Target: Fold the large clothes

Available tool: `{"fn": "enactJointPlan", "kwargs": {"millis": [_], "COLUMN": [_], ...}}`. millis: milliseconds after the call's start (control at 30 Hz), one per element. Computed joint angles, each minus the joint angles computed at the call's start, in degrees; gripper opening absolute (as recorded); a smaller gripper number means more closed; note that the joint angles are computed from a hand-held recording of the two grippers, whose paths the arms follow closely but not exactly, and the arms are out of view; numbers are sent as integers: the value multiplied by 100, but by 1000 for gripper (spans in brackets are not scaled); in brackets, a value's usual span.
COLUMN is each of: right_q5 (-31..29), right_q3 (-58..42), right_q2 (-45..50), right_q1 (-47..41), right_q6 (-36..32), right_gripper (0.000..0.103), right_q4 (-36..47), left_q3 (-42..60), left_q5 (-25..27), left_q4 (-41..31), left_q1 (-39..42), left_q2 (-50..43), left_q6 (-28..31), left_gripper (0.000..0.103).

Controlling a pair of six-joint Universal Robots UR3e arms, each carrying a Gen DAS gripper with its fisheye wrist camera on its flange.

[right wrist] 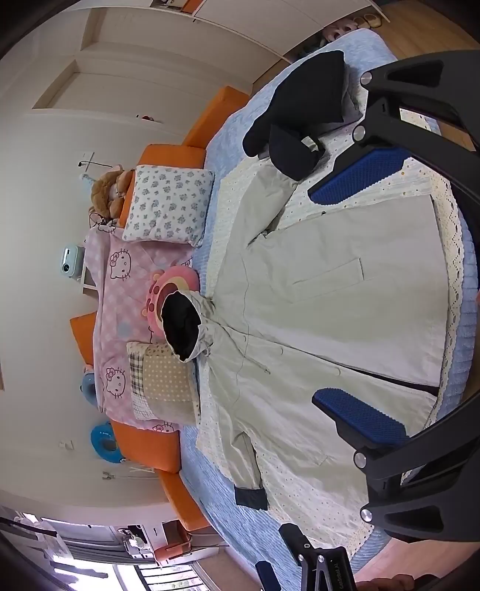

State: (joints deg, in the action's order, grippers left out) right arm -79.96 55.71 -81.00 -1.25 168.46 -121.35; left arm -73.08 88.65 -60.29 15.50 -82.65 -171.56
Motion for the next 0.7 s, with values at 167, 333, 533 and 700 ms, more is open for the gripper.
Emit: {"fn": "enactJointPlan", "kwargs": {"millis": [167, 333, 533, 700], "right_q5": [-22, -465, -875, -208], "right_q3": [0, 310, 649, 530], "right_q2": [-8, -59, -101, -150], "right_q1": [19, 203, 395, -8], "right_q6": [0, -93, -206, 2], "right_gripper": [98, 98, 98, 98], "right_q4": [6, -545, -1085, -707], "left_q3": [7, -47, 8, 118], "left_q5": [-99, -87, 8, -132], "left_q4": [-65, -54, -122, -170], "left_q1": [156, 183, 133, 151], "left_q2": [67, 97, 27, -28], "left_q6": [13, 9, -51, -111], "left_gripper": [100, 100, 100, 100]}}
